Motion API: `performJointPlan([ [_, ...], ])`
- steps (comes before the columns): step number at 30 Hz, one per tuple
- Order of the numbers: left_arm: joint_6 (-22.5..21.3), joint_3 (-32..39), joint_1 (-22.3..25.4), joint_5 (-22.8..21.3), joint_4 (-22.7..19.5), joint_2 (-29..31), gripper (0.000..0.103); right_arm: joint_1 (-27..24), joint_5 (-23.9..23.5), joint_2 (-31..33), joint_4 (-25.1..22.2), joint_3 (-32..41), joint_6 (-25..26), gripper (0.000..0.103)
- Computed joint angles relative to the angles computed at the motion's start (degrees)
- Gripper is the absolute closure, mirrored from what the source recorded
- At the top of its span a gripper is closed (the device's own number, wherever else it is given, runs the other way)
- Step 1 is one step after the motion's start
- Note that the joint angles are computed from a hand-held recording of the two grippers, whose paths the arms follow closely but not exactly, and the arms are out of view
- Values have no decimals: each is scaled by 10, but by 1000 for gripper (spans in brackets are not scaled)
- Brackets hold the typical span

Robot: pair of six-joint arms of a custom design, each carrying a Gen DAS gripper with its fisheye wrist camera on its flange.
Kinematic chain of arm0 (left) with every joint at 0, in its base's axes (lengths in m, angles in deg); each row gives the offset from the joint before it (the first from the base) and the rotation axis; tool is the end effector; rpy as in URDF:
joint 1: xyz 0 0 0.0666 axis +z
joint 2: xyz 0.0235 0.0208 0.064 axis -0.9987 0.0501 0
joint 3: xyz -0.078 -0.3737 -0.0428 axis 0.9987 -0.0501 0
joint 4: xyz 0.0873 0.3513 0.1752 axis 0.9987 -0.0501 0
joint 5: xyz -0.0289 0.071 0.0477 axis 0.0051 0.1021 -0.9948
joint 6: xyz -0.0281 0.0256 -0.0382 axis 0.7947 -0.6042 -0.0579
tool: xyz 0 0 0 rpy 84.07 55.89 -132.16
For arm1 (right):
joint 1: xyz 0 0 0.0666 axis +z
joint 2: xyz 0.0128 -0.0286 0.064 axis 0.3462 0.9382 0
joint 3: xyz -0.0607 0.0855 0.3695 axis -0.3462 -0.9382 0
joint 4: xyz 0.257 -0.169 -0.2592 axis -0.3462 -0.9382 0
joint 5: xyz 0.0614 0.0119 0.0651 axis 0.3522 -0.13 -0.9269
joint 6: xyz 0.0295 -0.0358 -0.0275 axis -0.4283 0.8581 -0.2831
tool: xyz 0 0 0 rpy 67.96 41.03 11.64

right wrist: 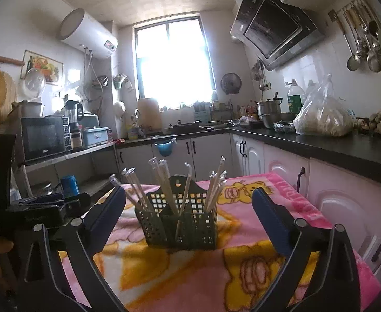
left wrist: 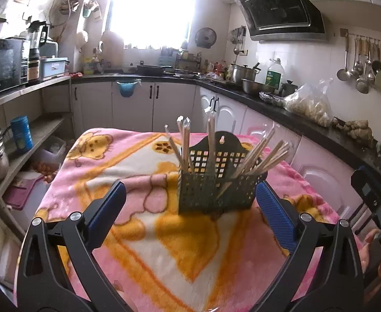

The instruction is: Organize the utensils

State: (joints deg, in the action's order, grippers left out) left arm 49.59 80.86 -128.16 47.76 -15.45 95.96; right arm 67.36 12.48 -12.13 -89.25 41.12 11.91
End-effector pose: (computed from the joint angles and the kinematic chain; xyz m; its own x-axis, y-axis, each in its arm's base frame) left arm 0.3849 -0.3291 0.5410 -0.4139 0.1145 -0.9031 0.4896 0.8644 -0.1148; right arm 0.2519 0.2285 0.5354 -0.1214 0.1680 -0.9783 0.1462 0.9779 0.1497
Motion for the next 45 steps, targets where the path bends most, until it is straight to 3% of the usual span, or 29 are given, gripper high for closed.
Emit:
performJointPlan([
  [7, -1, -74, -7, -7, 33, -44, 11, 39, 27, -4, -31, -14, -22, 7],
  [18, 1, -149, -17, -3, 30, -75, 11, 95, 72, 43, -262, 14, -217, 6],
  [24, 11, -186, -20, 6, 42, -89, 11, 112, 89, 48, -306, 4, -282, 6],
  [31, 11, -210, -26, -1, 59, -106, 11, 121, 87, 40, -315, -14, -330, 6],
  [45, 13, -234, -26, 7, 90, -123, 11, 130, 109, 22, -277, -32, -317, 6],
])
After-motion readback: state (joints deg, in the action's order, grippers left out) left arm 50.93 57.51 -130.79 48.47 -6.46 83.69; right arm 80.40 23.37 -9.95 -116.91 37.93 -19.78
